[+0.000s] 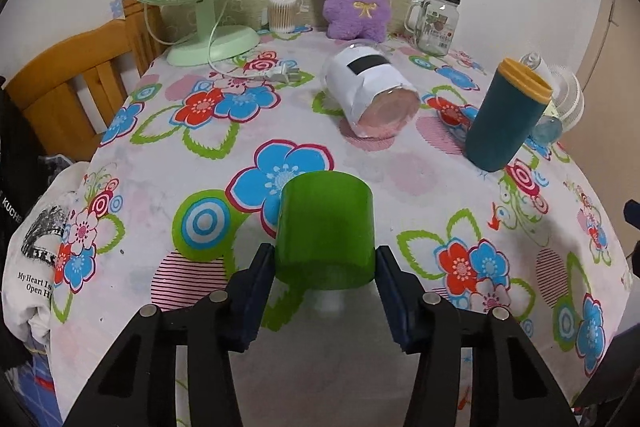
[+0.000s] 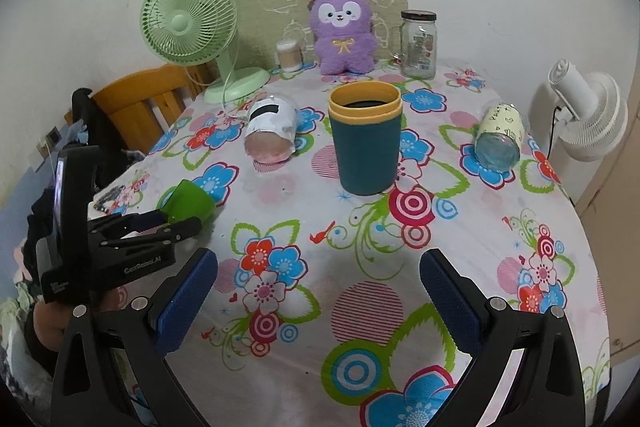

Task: Flip cup upside down
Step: 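Reach the left tool to the green cup and close its fingers on it, then lift the green cup with the left tool and carry it toward the right tool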

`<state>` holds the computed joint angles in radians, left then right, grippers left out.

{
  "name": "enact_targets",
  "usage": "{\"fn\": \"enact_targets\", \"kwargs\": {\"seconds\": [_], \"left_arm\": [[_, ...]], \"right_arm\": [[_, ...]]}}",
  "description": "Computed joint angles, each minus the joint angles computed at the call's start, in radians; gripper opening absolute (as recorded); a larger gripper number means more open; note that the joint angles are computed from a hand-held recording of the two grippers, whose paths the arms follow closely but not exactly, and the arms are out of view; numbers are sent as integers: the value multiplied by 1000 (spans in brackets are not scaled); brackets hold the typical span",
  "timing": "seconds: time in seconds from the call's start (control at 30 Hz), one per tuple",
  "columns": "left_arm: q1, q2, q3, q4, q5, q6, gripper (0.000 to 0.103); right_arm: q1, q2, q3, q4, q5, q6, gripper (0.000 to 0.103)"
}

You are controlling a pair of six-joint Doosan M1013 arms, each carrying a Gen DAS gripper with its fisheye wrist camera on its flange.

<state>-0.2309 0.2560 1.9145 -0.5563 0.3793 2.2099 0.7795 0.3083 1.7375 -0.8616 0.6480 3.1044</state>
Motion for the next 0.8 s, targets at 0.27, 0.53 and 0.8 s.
{"fn": "enact_targets", "kwargs": {"seconds": [0.27,0.53,0.8], "left_arm": [[-11,-55,36,-32,-27,-9,52],[-69,-115,102,-68,-47,-58,52],[-121,-111,120,-69,-31,-169,52]], "right_arm": [[6,-1,6,-13,-9,-4,102],[5,-26,55,1,23,23,102],[6,-60,117,0,51,86,102]]}}
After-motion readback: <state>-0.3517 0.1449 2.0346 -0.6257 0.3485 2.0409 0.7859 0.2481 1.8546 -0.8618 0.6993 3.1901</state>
